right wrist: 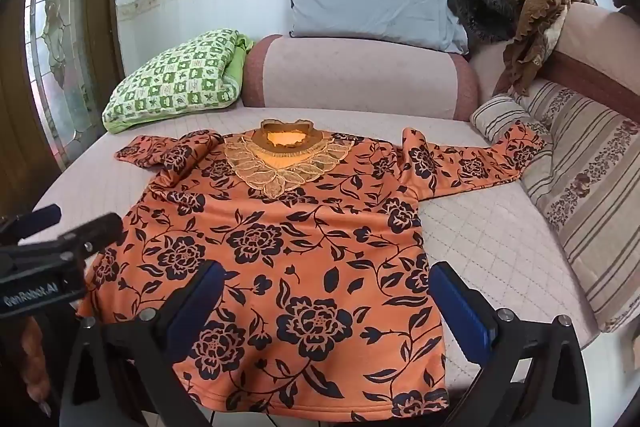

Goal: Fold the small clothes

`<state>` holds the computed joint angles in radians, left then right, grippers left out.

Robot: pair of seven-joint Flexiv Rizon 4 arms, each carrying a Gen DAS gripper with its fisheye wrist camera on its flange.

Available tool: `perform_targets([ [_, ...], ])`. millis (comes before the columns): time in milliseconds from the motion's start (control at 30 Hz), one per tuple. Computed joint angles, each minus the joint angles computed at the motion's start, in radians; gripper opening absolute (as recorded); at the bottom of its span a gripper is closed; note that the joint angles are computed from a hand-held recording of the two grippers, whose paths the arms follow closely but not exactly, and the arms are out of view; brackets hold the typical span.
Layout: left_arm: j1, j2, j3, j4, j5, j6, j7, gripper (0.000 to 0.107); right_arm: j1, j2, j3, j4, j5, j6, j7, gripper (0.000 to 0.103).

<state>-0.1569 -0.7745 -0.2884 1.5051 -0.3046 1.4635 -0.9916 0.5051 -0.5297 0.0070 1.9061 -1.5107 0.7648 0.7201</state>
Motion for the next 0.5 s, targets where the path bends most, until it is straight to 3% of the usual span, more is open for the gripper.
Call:
perform_targets([
  [233, 0.043, -0.013, -0.037, -0.006, -0.041, -0.070, 0.020, 0.103, 0.016, -0.018, -0.001, -0.014, 0.019, -0.009, -0.007, 0.103],
  [267, 0.037, -0.013, -0.041, 0.020, -0.038, -0.016, 0.026, 0.103, 0.017, -0.021, 0.000, -0.018, 0.026, -0.007, -0.014, 0.103],
  [500, 0.033, -0.012, -0.031, 0.016, -0.039, -0.024, 0.019, 0.103, 0.022, -0.022, -0.004, -0.024, 0.046, 0.005, -0.030, 0.103],
])
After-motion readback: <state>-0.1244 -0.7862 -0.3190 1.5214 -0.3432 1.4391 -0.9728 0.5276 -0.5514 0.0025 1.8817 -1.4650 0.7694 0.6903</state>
